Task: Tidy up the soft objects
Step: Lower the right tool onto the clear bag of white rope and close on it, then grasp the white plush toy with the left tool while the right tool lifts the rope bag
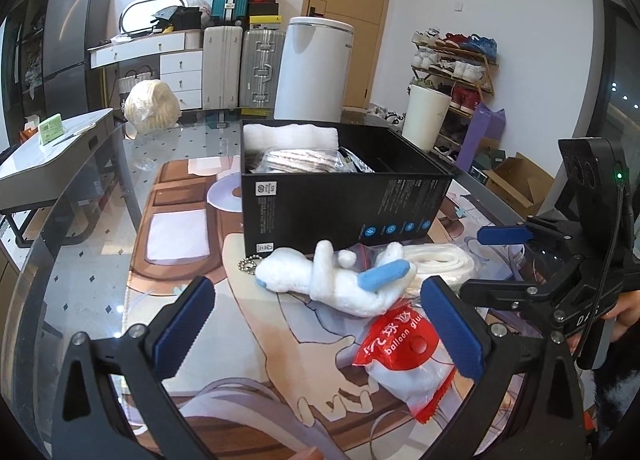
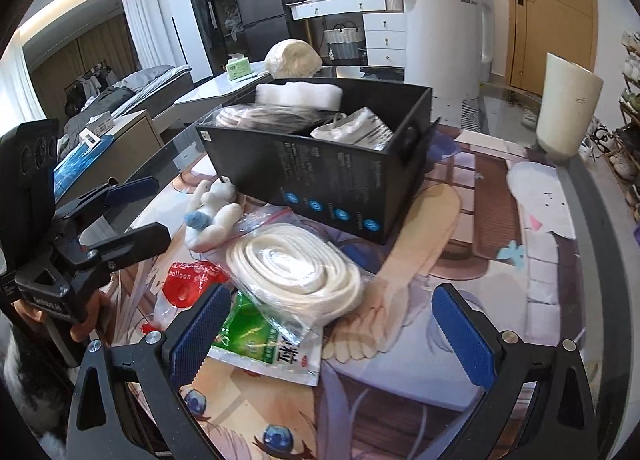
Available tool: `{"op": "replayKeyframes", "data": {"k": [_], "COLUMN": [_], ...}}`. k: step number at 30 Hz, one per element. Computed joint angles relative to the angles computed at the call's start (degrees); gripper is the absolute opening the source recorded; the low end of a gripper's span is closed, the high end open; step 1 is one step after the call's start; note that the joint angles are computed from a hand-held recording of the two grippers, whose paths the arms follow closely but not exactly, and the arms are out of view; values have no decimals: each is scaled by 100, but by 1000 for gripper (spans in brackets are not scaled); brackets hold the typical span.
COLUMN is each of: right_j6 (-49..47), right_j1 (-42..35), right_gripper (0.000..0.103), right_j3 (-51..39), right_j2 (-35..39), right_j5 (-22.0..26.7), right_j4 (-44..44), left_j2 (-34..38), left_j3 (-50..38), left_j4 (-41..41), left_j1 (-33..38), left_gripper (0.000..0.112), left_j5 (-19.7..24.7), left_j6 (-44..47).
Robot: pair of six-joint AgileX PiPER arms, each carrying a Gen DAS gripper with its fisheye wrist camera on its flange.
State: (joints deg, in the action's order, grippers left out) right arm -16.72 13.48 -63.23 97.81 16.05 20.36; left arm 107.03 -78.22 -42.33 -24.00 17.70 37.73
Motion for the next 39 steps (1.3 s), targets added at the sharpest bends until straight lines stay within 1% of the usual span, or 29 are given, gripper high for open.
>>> {"op": "replayKeyframes", "data": {"k": [5, 7, 10, 14, 19, 26, 29, 31, 32, 34, 35, 37, 39], "right_j6": [-327, -651, -1010, -835, -1197, -1332, -1386, -1488, -1607, -1863, -2006, -2275, -2529], "right_j1": [49, 29, -23, -52, -104, -116, -97, -98, -108, -133, -152, -168, -192], "right_gripper": [102, 102, 102, 102, 102, 101, 97, 88, 86, 77, 74, 63, 57], "right_j3": [-198, -293, -537, -1007, -1253, -1426, -1460, -1407, -1397, -1369, -1323, -1233, -1128], "right_j2": [185, 250, 427, 755, 976, 1094, 1136, 1111, 1102, 1085, 1065, 1008, 931], "right_j5": [174, 324, 596, 964, 1040, 1037, 977, 940, 955, 990, 995, 952, 942], "right_j4": [312, 597, 892, 699, 1024, 1216, 1283, 1370, 1465, 1669, 1791, 1994, 2186], "left_j2": [29, 61, 65, 68, 100, 106, 93, 93, 101, 103, 99, 87, 81], "left_j3": [-55, -117, -124, -127, -174, -175, -151, -145, -152, -160, -153, -140, -137], "left_j4": [-36, 101, 106, 81, 131, 248, 234, 168, 172, 224, 194, 202, 195], "left_j1": [32, 31, 29, 36, 47, 35, 29, 41, 42, 36, 39, 32, 37], "left_gripper": [103, 103, 103, 103, 103, 103, 103, 103, 103, 103, 103, 103, 103], "left_j5": [121, 187, 212, 233, 273, 249, 228, 238, 241, 240, 238, 230, 239], "left_j6": [2, -143, -126, -92, -172, -237, -213, -154, -163, -225, -195, -206, -206]}}
